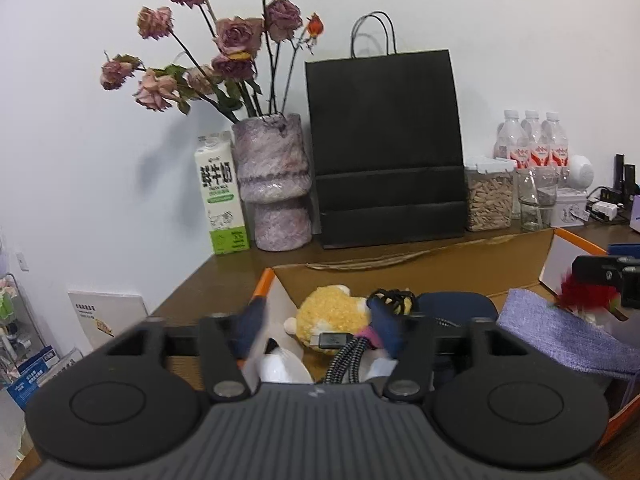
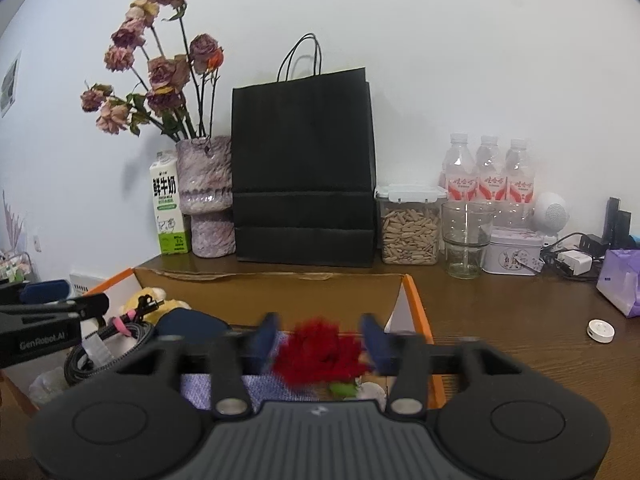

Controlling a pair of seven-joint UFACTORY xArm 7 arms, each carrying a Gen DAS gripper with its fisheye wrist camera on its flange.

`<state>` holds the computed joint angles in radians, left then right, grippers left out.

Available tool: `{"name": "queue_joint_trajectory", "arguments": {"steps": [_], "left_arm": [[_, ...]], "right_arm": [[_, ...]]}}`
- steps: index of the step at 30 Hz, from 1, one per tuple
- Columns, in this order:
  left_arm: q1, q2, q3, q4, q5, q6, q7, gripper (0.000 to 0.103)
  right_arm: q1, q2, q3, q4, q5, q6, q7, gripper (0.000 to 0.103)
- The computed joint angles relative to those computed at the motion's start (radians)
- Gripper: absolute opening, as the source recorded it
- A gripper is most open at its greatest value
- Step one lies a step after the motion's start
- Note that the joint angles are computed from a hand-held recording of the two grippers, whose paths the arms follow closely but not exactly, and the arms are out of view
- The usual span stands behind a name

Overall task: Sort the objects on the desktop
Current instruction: 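Carry white cap and red rose into the box and open both grippers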

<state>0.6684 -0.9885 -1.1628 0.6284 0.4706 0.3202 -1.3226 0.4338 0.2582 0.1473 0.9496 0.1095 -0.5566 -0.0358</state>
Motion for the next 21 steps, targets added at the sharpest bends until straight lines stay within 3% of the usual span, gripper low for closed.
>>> {"name": "queue_joint_trajectory", "arguments": {"steps": [1,3,5,21], "left_arm": [[0.001,-0.019,-0.004,-0.001,-0.001,0.006,-0.01,0.101],[0.005,-0.08,-0.012,-0.012,0.001,-0.006,-0.041,0.103],[0.006,-0.118,-0.016,-0.019,-0.004,-0.018,-0.055,0.103],[-0.01,-0.138,-0.009,-0.017,-0.038,-0.001,-0.032,0.103]], "right_arm": [[0.006,-0.001,-0.003,-0.005,0.012,-0.016,-0.005,0.082],[0.012,-0.005,-0.004,-0.014,0.023,-0.05,-0.016,0.099],[0.006,-0.01,0.003,-0.024,0.01,-0.072,-0.012,0.103],[0.024,-0.022,0.008,-0.035,0.032,-0.065,-0.069,0.103]]}}
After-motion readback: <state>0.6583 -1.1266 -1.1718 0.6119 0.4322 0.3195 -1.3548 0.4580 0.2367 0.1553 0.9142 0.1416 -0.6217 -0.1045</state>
